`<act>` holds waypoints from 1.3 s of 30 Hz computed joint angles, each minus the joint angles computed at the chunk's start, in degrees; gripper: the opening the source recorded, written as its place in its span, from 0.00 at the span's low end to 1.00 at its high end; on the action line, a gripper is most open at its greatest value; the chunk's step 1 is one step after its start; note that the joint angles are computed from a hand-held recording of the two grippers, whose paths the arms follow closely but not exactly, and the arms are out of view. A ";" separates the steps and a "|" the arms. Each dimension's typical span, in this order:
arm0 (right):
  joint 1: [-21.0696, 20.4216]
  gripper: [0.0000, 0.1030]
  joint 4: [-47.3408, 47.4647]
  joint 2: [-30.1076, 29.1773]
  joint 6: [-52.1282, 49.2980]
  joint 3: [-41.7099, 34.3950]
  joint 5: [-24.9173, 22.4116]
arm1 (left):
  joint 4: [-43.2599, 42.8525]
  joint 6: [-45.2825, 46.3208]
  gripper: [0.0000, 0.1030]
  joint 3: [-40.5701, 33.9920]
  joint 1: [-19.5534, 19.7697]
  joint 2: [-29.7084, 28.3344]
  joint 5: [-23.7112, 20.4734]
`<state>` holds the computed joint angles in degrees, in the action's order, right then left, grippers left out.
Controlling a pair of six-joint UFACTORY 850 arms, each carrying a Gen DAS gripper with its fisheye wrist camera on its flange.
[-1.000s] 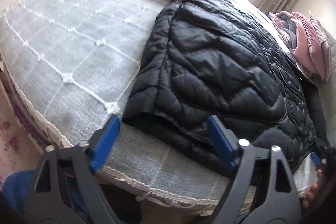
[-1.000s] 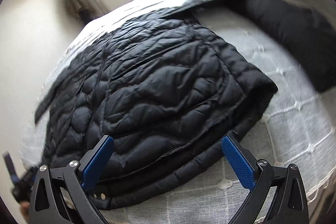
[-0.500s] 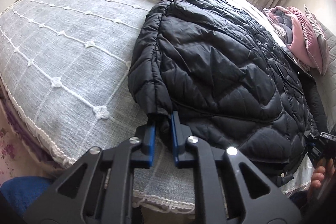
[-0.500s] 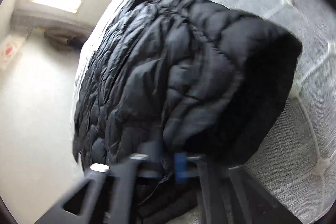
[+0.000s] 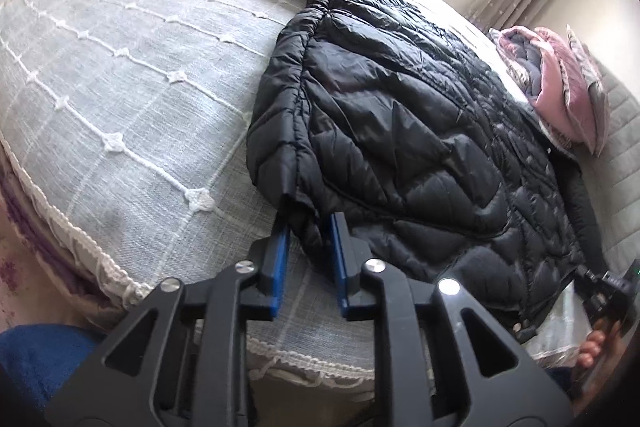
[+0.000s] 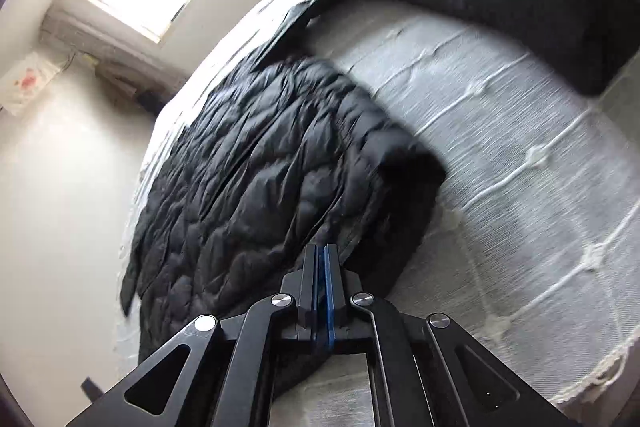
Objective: Fold large clothes
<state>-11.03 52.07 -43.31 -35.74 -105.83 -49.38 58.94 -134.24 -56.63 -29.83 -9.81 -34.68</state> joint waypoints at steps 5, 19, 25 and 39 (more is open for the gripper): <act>-1.40 0.62 1.08 -0.90 6.55 -1.89 5.40 | 1.13 -4.63 0.54 1.05 0.57 0.55 0.77; 0.61 0.06 -1.37 -6.79 3.96 -6.86 -9.35 | 3.20 -6.46 0.05 1.37 0.82 4.21 -12.44; -0.36 0.07 2.59 0.16 -5.60 2.36 -4.12 | -2.03 -1.82 0.09 1.43 1.52 4.47 -8.41; 1.03 0.83 9.97 3.03 -16.70 0.60 12.17 | 6.04 8.46 0.83 -13.23 0.51 -1.02 -18.75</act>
